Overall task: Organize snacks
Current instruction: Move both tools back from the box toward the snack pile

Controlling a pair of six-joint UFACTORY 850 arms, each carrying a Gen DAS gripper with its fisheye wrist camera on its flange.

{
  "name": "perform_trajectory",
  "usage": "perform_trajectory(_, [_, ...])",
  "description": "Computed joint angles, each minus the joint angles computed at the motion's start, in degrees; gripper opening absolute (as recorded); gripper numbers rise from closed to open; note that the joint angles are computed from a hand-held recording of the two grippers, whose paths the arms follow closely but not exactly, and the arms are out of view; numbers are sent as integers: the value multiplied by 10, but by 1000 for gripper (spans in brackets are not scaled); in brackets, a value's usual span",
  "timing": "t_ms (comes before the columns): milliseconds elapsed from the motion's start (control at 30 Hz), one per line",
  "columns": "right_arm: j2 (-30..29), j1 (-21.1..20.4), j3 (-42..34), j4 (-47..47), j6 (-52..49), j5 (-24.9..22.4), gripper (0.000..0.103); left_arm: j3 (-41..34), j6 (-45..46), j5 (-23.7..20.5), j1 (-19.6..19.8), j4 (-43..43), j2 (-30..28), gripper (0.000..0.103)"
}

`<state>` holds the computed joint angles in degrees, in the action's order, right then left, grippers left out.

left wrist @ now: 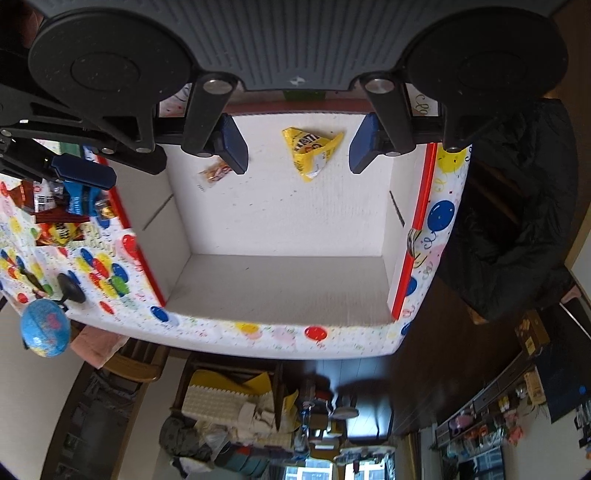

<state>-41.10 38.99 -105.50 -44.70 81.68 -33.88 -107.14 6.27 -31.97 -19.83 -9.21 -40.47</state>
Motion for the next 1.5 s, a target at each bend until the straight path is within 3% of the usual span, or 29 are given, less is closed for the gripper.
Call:
perform_trajectory(267, [50, 12, 58, -82, 91, 6, 73, 68, 45, 56, -10, -26, 58, 63])
perform_trajectory(667, [135, 32, 167, -199, 232, -14, 89, 130, 158, 88, -25, -148, 116, 76])
perform_trajectory(833, [166, 45, 210, -246, 294, -44, 95, 157, 211, 104, -35, -206, 136, 79])
perform_trajectory(1000, [199, 53, 257, -272, 350, -70, 97, 161, 196, 100, -55, -187, 140, 83])
perform_trajectory(1233, [250, 58, 333, -278, 406, -107, 100, 182, 255, 116, -85, -249, 148, 86])
perform_trajectory(1500, [302, 45, 411, -264, 418, -135, 102, 143, 128, 96, -131, -142, 114, 87])
